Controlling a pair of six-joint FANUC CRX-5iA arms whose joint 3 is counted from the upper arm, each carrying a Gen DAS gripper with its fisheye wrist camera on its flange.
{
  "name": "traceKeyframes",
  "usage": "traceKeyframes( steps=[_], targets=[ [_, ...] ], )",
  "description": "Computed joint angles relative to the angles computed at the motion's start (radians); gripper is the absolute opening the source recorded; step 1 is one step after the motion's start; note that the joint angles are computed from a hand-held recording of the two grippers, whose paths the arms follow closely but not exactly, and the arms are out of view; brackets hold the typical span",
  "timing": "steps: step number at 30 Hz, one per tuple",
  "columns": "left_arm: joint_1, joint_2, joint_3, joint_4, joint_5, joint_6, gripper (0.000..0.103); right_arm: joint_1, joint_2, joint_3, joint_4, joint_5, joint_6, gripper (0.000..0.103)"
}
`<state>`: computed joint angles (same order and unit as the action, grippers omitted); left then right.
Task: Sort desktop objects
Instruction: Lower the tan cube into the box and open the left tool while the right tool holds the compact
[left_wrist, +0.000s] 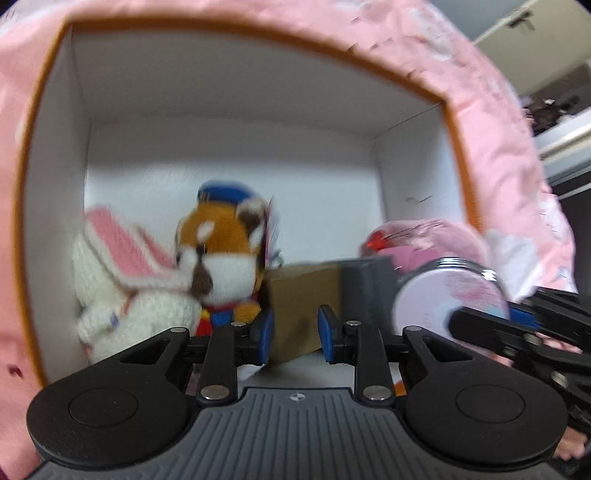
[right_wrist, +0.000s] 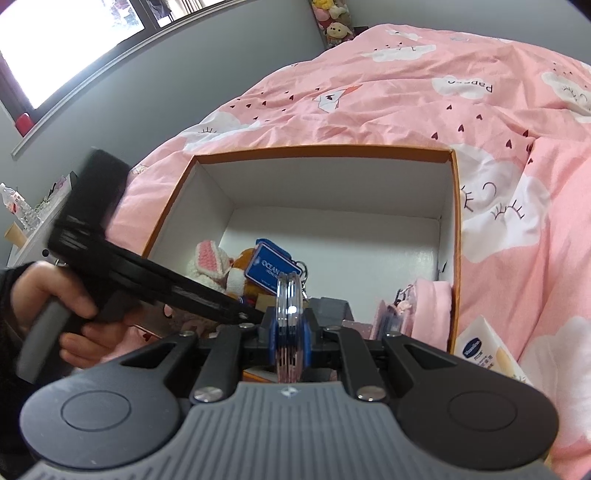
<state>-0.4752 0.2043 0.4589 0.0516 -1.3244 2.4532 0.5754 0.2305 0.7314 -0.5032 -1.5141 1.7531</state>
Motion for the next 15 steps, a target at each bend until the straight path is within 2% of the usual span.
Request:
traceKeyframes(
  steps=[3, 5, 9, 11, 15],
  targets=[
    [-0.027, 0.028, 0.091, -0.097, -0.043, -0.066, 0.031, 0.003, 0.006, 0.010, 0.005, 0.006, -0.004, 0.015],
    [-0.030, 0.055, 0.131, -0.105, -0.056, -0.131, 0.029, 0.004, 0.009, 0.015, 0.002, 0.009, -0.005, 0.015],
    [-0.038, 0.133, 0.221, -0.114, -0.128, -0.221, 0.020, 0.014, 0.014, 0.020, 0.016, 0.010, -0.004, 0.015],
    [-0.030, 0.154, 0.226, -0.090, -0.135, -0.234, 0.019, 0.024, 0.013, 0.014, 0.041, 0.021, -0.002, 0.015],
    [-0.015, 0.138, 0.165, -0.055, -0.096, -0.228, 0.019, 0.022, 0.020, 0.021, 0.048, 0.019, -0.008, 0.015]
  ],
)
